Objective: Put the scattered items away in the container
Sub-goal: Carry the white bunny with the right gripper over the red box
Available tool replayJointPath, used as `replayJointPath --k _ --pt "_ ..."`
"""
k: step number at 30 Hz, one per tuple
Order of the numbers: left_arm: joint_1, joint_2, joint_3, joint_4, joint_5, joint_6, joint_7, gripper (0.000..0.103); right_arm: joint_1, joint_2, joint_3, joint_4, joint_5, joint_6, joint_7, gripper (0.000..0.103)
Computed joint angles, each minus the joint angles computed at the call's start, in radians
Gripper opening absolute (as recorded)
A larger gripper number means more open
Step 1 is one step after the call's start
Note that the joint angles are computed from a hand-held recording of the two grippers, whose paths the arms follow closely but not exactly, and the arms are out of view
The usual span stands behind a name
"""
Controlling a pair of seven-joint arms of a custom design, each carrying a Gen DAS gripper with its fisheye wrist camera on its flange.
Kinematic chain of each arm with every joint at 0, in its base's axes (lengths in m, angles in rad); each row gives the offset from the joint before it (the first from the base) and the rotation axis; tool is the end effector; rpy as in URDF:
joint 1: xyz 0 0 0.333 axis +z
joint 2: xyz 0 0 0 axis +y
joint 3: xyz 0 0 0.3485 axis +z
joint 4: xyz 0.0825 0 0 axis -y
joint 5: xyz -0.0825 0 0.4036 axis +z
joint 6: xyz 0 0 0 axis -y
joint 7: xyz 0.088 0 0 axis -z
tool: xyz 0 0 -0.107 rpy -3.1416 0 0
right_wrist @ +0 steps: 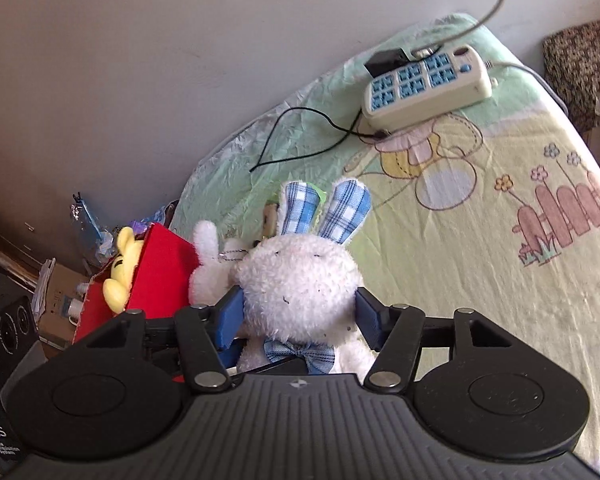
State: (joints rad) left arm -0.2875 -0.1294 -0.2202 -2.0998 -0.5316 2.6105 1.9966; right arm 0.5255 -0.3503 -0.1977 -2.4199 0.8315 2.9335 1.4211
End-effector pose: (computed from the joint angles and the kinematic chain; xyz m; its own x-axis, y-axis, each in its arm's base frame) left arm 0.5049 -0.2748 0.5706 -0.5861 -0.7859 0.1970 -0.6867 0.3529 -0.6355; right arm 0.4746 0.1025 0.5404 -0.0187 -0.7850 -0.6192 -0.7332 0.4318 -0.5253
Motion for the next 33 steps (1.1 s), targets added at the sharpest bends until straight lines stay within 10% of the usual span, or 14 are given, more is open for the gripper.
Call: replayJointPath --k 19,27,31,33 --pt "0.126 -0.241 0.171 -0.176 -0.083 0.068 0.210 0.037 0.094 0.251 0.163 0.350 -0.162 0.062 0.038 0.062" --pt "0.175 -0.201 0.241 -0.136 -0.149 0.001 0.288 0.038 -0.002 0.399 0.303 0.499 -0.632 0.062 0.458 0.056" --pt "0.210 -0.165 0.242 -0.101 -0.147 -0.008 0.339 0.028 -0.031 0.461 0.345 0.581 -0.715 -0.003 0.565 0.010" --pt "0.226 -0.130 0.245 -0.068 -0.164 -0.053 0.344 0.033 -0.041 0.476 0.359 0.595 -0.741 -0.014 0.596 0.011"
